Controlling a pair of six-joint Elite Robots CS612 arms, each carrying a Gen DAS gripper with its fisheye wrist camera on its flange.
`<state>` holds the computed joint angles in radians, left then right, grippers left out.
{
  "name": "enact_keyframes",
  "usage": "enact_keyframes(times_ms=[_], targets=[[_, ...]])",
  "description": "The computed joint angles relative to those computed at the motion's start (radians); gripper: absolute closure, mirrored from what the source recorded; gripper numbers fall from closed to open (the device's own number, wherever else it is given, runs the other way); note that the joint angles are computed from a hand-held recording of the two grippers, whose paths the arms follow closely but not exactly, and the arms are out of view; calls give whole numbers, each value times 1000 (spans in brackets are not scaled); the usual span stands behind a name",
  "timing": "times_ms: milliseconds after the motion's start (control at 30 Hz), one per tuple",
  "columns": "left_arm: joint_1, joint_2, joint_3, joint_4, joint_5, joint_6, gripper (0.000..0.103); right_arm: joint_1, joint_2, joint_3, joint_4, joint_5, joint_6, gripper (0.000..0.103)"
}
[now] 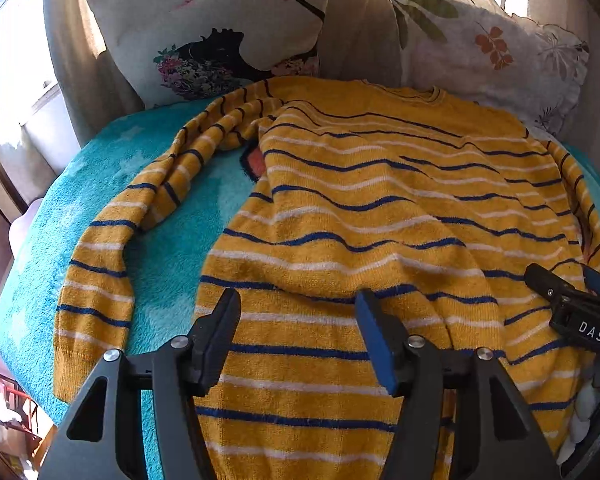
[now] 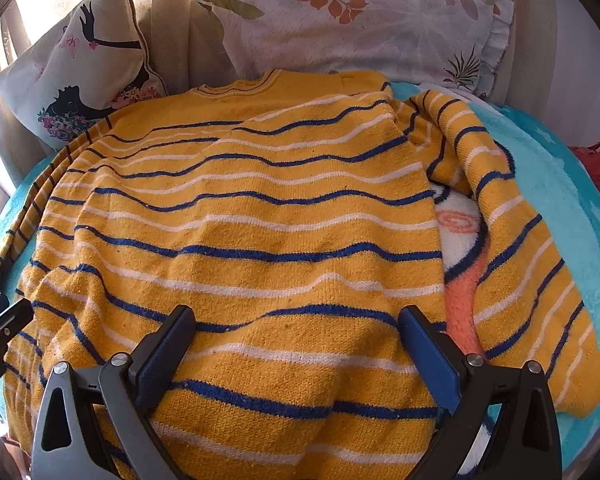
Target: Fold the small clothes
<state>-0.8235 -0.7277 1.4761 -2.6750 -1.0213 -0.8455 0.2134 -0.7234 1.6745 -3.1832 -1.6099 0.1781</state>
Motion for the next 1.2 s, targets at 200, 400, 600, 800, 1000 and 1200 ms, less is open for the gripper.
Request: enact_keyframes(times_ms=[200,400,600,800,1000,1200], targets=[[5,16,-23,39,-19,-4,41,3,2,-5,5,-6,0,0],[9,23,-25,37,-17,-21,30,7,4,-11,15,-18,-2,0],[18,26,-21,28,-20,-53,16,7,4,-11,15,-18,-1,0],[21,31,-22,20,-11,-60,10,8,4,-12,16,-19,0,0],[21,35,-21,9,-5,-61,7,7,6,-13,15,-17,0,0],[21,38,-19,6,2,-79,2,9,6,-15,18,-22,-1,0]])
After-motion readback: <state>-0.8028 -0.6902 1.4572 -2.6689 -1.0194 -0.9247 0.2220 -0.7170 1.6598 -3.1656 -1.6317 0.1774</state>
